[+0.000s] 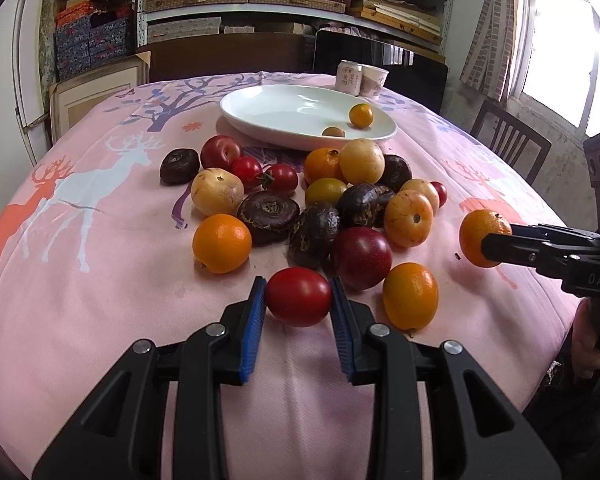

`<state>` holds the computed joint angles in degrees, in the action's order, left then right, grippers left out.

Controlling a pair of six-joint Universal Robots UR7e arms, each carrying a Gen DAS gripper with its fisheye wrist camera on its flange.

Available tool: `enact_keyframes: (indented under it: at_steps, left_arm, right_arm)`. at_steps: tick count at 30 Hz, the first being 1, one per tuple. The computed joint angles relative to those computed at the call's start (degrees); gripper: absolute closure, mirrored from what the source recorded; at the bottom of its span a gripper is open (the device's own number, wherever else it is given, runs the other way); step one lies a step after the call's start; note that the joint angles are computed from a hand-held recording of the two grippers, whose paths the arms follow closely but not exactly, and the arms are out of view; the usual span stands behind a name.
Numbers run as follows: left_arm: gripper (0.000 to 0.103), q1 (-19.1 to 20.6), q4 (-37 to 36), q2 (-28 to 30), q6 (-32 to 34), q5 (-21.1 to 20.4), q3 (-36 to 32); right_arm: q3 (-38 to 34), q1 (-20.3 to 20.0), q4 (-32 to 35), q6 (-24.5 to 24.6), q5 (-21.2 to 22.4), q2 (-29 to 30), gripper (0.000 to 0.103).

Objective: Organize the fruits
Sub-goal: 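Carry tomato and tangerine over the plate and open both grippers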

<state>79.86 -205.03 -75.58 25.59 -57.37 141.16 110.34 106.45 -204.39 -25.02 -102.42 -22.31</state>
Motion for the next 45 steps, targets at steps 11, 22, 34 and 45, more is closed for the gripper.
enact_keyframes:
  at_steps: [11,22,34,45]
  left_arm:
    - [0.072,-1.1,0.5,-1.0,0.0,1.6,0.1]
    - [0.072,-4.3,10.2,-2.0,1.3,2.3,-10.8]
    - [0.072,-0.3,26.3,16.2,-1.4,6.3,-37.6]
    - [0.022,-1.7,17.9,10.9,-2.1,6.5,-31.4]
  right_arm:
    - [1.4,-0.7,-1.6,1.0,0.6,-3.1,0.056]
    - [-7.3,1.8,-1.7,1.7,1.1,-4.9,0.056]
    - [-40.0,1.6,28.2,8.6,-3.4,10.3,0.055]
    - [-33.4,1.8,18.4,5.2,-1.9,7.5,0.044]
